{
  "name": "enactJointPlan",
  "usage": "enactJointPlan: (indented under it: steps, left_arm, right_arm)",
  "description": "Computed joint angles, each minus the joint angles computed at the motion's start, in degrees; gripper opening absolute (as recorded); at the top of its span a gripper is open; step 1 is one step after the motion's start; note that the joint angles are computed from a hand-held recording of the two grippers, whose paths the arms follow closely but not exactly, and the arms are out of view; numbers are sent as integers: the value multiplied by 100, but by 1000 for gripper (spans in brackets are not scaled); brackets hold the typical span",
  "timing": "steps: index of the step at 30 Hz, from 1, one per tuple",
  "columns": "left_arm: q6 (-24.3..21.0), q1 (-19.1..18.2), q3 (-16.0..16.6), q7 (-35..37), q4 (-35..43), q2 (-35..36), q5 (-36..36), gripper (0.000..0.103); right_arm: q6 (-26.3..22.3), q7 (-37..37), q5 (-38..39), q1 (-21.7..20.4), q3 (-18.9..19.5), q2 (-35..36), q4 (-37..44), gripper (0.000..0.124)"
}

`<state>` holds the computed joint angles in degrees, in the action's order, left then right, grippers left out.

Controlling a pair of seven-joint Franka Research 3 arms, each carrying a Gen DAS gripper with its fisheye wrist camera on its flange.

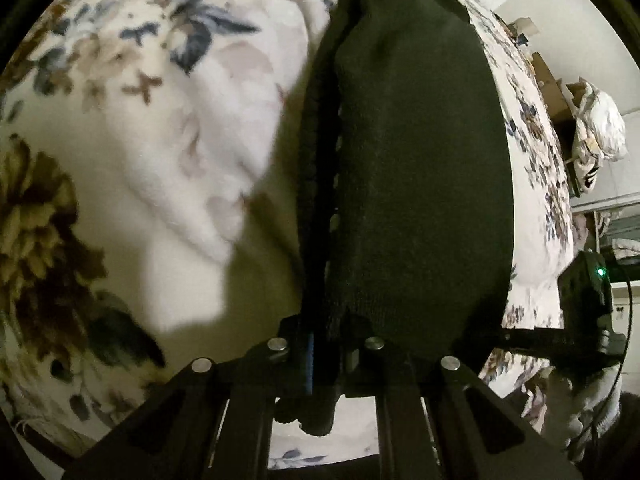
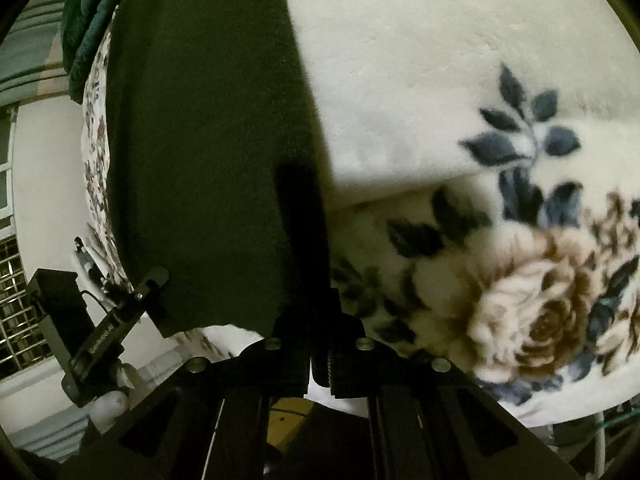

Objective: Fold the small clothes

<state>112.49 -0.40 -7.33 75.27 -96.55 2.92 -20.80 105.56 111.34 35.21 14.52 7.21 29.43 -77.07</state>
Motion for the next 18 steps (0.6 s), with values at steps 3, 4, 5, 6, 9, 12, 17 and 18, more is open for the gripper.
enactJointPlan:
  steps: [3,4,5,6,9,12,17,18]
  left_arm:
    - [-156,102,50,54,16,117,-280,10]
    - [-199,162,75,114,-67,73,-464,14]
    - [-256,235,117,141,-190,21,-674,17]
    - [-278,284,146,163,-299,-20,-842,22]
    - [-91,409,239,332,-791,-239,-1533,24]
    - [-27,390,256,352,-848,-289,-1586,24]
    - [-12,218,138,282,-551,-170,-1073,21]
    - [-21,196,124,243,-499,-148,-985,10]
  right_arm:
    - [-256,126,12,-12,22,267,315,18]
    - [-247,119,93,-61,30,264,263,23]
    - [-185,111,166,-93,32,214,141,38]
    - [44,52,424,-152,81,84,-163,43]
    - [490,-148,981,-296,129,-203,-814,51]
    - [914,-210,1364,-286,159,-350,-1174,53]
    - [1103,-6,1304,-92,188,-222,-989,44]
    - [1011,36,1202,-87,170,-195,-934,19]
